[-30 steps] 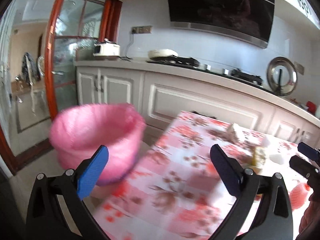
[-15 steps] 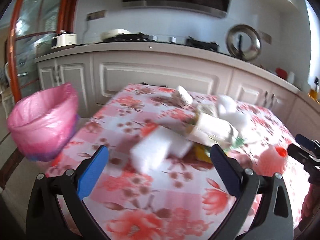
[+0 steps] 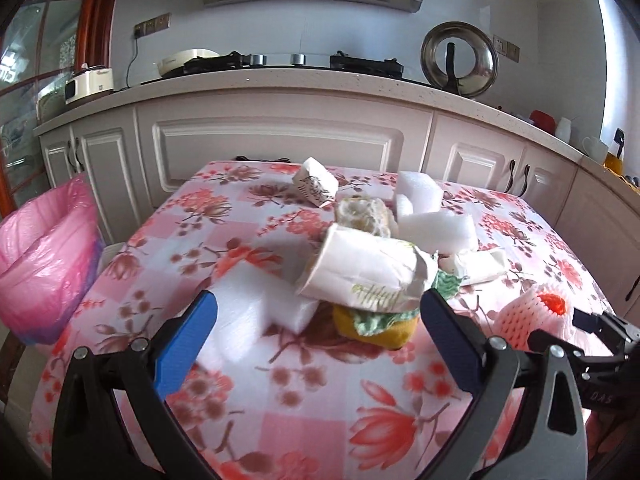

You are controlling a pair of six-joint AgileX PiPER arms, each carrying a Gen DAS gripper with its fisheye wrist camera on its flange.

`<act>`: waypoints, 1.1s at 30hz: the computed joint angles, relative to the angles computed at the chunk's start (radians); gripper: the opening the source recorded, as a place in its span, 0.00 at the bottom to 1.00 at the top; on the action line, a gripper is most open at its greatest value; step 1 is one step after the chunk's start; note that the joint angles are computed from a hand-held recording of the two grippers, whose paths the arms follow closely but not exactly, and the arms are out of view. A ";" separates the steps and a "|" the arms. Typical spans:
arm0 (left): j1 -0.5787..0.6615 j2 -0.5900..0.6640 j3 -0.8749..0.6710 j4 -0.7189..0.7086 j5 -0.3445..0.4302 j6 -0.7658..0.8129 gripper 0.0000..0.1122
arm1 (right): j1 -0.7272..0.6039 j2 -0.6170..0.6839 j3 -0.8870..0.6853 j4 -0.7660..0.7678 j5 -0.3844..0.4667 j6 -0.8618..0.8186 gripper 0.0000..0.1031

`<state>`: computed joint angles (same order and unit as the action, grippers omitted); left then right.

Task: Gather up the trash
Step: 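Return to the table and grasp the pink foam net with the right tool, then grasp the white paper cup with the left tool and lift it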

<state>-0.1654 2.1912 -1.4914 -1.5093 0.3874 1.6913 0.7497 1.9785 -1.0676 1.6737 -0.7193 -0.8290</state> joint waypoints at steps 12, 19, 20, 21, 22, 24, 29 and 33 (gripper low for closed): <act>-0.082 0.114 -0.199 0.190 -0.029 -0.192 0.88 | 0.016 -0.055 0.117 -0.150 -0.016 0.203 0.41; -0.126 0.133 -0.218 0.245 -0.044 -0.201 0.87 | 0.013 -0.059 0.131 -0.167 -0.014 0.240 0.41; -0.138 0.132 -0.204 0.220 -0.073 -0.160 0.87 | 0.014 -0.060 0.133 -0.169 -0.016 0.243 0.41; -0.146 0.130 -0.191 0.183 -0.093 -0.114 0.87 | 0.012 -0.062 0.134 -0.170 -0.014 0.244 0.41; -0.147 0.128 -0.177 0.120 -0.099 -0.048 0.80 | 0.013 -0.063 0.135 -0.170 -0.015 0.243 0.41; -0.141 0.127 -0.171 0.093 -0.082 -0.020 0.75 | 0.018 -0.064 0.137 -0.170 -0.025 0.244 0.41; -0.109 0.125 -0.193 0.193 -0.013 -0.132 0.33 | 0.030 -0.071 0.138 -0.175 -0.040 0.249 0.41; -0.090 0.114 -0.184 0.167 0.020 -0.113 0.36 | 0.032 -0.072 0.130 -0.162 -0.043 0.236 0.41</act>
